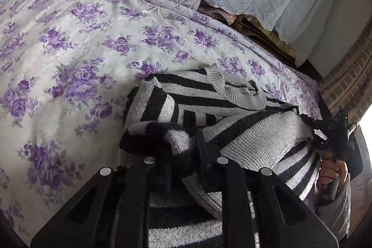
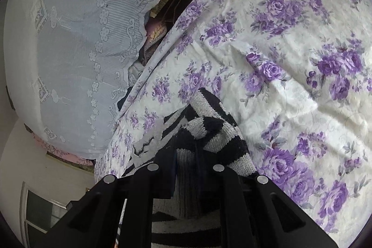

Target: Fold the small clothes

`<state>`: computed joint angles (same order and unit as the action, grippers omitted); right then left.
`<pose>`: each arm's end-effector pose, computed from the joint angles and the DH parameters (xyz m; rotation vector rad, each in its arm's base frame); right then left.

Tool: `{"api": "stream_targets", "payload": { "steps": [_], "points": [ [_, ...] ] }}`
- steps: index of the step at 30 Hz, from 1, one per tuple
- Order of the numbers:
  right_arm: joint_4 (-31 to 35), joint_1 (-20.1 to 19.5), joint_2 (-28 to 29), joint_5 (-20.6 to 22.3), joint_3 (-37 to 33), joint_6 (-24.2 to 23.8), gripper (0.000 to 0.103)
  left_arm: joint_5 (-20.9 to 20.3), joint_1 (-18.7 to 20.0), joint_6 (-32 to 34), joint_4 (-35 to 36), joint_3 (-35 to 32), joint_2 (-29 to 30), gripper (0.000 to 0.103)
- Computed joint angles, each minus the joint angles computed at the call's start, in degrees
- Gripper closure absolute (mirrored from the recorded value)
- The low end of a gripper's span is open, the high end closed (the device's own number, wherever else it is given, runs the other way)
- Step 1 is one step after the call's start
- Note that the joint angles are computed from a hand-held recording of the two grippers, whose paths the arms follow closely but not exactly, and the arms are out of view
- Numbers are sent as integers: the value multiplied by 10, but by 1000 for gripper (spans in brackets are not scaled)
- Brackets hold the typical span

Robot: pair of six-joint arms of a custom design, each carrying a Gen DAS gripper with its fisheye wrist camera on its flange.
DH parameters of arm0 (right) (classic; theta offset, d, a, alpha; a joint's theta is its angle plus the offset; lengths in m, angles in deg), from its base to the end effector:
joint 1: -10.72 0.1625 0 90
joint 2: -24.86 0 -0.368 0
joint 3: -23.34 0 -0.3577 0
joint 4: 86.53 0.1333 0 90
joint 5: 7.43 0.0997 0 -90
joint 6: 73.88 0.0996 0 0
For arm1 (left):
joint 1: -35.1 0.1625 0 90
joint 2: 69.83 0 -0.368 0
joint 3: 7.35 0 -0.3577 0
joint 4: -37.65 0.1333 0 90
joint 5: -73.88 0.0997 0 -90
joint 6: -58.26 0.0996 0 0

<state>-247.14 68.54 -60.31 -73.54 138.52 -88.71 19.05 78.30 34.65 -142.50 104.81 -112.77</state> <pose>-0.1064 -0.4951 0.3460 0.2062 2.8080 -1.1890 -0.2475 -0.4939 0.0383 0.3884 2.6805 -0.9021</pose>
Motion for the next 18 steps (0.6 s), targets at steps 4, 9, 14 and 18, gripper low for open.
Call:
{"api": "stream_targets", "payload": {
  "steps": [4, 9, 14, 18],
  "points": [
    [-8, 1, -10, 3, 10, -15, 85, 9, -7, 2, -15, 9, -2, 84],
    [-24, -15, -64, 37, 54, -34, 61, 63, -49, 0, -71, 61, -25, 26],
    [-55, -24, -139, 40, 119, -73, 61, 97, -82, -7, -102, 122, -75, 20],
    [-78, -18, -185, 7, 175, -121, 65, 150, -96, -38, -1, 129, -88, 20]
  ]
}}
